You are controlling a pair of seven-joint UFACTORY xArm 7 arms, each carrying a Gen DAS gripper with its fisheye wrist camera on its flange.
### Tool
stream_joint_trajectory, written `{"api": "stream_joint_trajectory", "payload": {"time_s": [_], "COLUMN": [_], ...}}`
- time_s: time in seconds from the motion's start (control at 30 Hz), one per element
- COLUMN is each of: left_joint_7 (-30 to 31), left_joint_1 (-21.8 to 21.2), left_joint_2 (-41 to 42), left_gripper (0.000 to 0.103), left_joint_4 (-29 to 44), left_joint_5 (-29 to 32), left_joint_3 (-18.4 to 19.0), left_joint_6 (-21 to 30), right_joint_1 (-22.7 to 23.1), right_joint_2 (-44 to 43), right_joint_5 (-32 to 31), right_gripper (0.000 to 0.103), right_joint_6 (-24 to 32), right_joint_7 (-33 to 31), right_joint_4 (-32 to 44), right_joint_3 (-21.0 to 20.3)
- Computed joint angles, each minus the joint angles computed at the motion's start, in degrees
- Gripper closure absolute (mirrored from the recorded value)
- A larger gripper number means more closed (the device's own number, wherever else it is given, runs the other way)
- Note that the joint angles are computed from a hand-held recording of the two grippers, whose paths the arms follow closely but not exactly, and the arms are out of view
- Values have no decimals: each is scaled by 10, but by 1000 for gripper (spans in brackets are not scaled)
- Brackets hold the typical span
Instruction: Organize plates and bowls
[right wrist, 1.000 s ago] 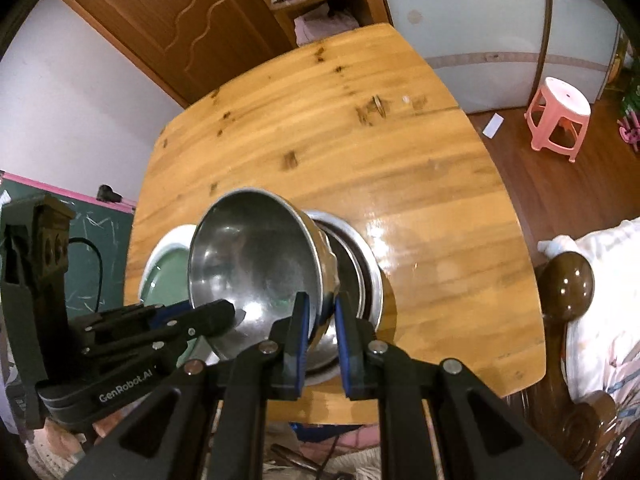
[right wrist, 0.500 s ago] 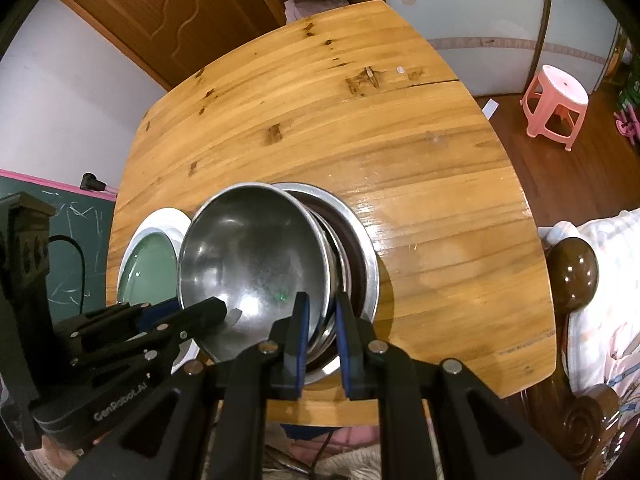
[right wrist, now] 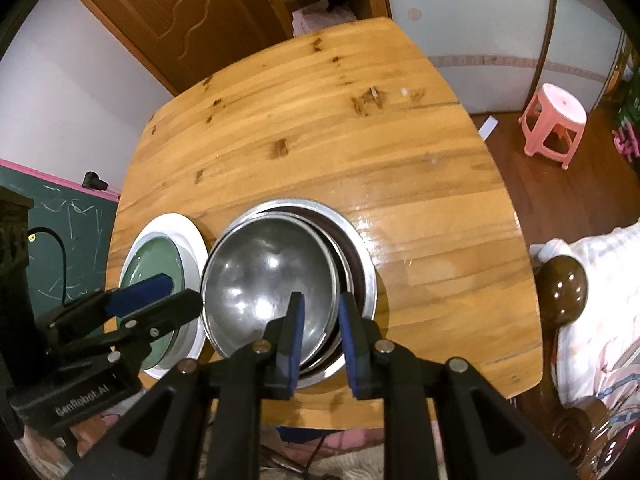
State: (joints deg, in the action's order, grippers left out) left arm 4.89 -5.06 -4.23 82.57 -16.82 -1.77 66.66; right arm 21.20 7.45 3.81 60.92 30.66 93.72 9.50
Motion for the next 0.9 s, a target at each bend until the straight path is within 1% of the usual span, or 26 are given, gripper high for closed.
{"api": "stream_joint_trajectory", "payload": {"time_s": [0.13,0.23,0.3,0.37,0.43,0.53,0.57,0.7,0.9], "left_joint_7": [1,1,3,5,3,6,7,16,22], "left_joint_1": [3,6,7,8,9,9,9,8,5], "left_joint_2": [-9,-16,-19,-22,-26,-26,-26,-31,-41], "left_gripper": [49,43,36,32,31,28,26,23,23], "left_joint_4": [-3,-5,-5,-5,-5,-1,0,-6,-18], "left_joint_5": [-1,-1,-2,-3,-2,-9,-11,-18,-11], "left_joint_3": [3,6,7,9,10,11,11,12,11], "left_joint_6": [-11,-19,-25,-32,-39,-41,-42,-50,-61], "right_joint_1": [3,1,-1,-2,-3,-4,-5,-6,-5], "right_joint_2": [-4,-9,-14,-22,-24,-33,-36,-41,-52], "right_joint_5": [-19,-23,-22,-22,-22,-26,-26,-27,-38], "right_gripper": [85,85,85,85,84,70,68,67,67], "right_joint_6": [-4,-6,-11,-18,-24,-37,-42,-49,-62], "right_joint_7": [9,8,5,4,3,6,6,4,2], "right_joint_4": [0,-4,-7,-12,-14,-21,-24,-25,-28], "right_joint_3": [-1,-2,-3,-2,-1,-1,-1,0,3]}}
